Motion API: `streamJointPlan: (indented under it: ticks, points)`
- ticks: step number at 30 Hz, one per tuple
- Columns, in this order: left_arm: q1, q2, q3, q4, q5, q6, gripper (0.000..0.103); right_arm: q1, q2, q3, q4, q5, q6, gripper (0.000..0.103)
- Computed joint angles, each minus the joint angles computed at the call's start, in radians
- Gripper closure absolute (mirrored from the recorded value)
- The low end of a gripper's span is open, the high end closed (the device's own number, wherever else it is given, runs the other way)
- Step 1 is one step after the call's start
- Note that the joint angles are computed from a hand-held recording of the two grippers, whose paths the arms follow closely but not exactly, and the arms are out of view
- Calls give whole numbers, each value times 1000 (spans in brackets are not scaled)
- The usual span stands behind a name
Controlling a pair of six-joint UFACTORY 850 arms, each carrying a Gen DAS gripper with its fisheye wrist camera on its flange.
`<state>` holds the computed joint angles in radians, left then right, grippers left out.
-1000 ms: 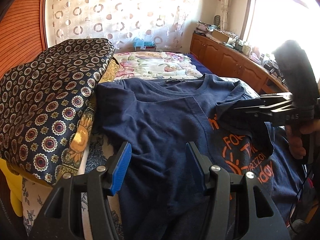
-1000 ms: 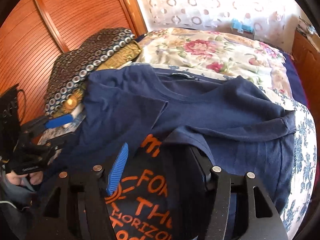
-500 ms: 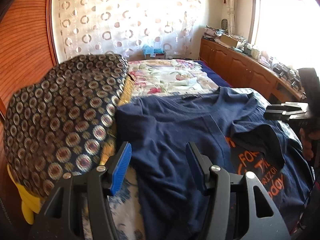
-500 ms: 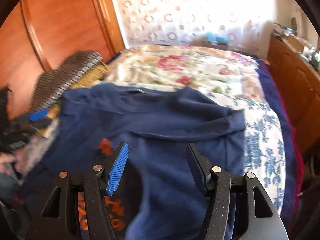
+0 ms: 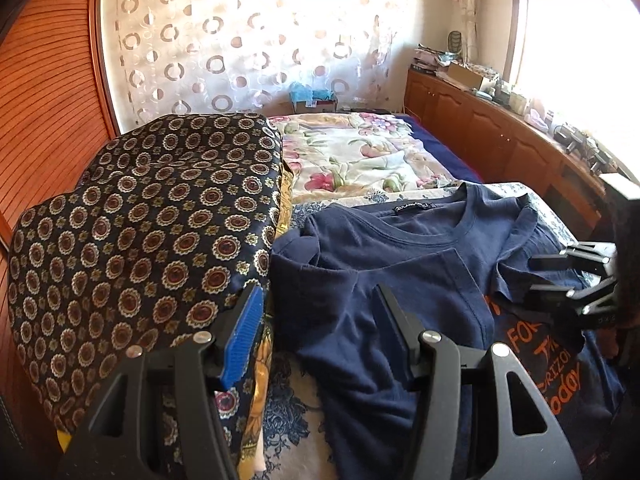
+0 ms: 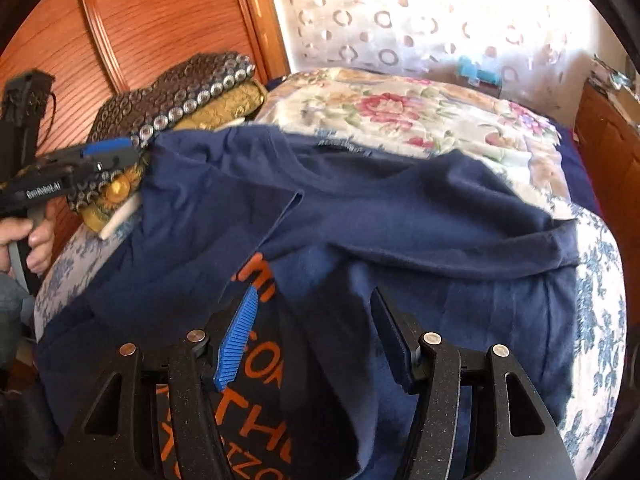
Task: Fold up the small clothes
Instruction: 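Open the right tool and withdraw it from the folded side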
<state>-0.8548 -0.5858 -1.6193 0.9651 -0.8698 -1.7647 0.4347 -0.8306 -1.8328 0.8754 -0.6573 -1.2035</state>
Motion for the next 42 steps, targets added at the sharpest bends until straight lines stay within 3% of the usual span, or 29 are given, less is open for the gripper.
streamJointPlan:
  ticks: [6, 10, 15, 27, 33, 36, 40, 42]
  points:
    - [10, -13, -16, -16, 28, 24, 48, -19, 0, -15, -13, 52, 37, 43]
    - [11, -15, -16, -37, 66, 49, 56, -38, -21, -48, -93, 114, 132, 42]
    - [7, -37, -33, -102, 24, 78, 57, -63, -52, -94, -228, 196, 276, 42]
    - [34, -137, -147, -208, -46, 171, 54, -103, -112, -171, -257, 171, 346, 42]
    - [36, -136, -135, -183, -22, 148, 54, -110, -115, -175, -234, 153, 336, 42]
    - [36, -117, -107, -164, -6, 121, 61, -109, -119, -180, -234, 150, 338, 42]
    - [34, -62, -29, -102, 35, 41, 96, -109, -119, -181, -237, 150, 341, 42]
    - [28, -46, -9, -68, 39, 8, 101, -109, -117, -178, -240, 158, 342, 42]
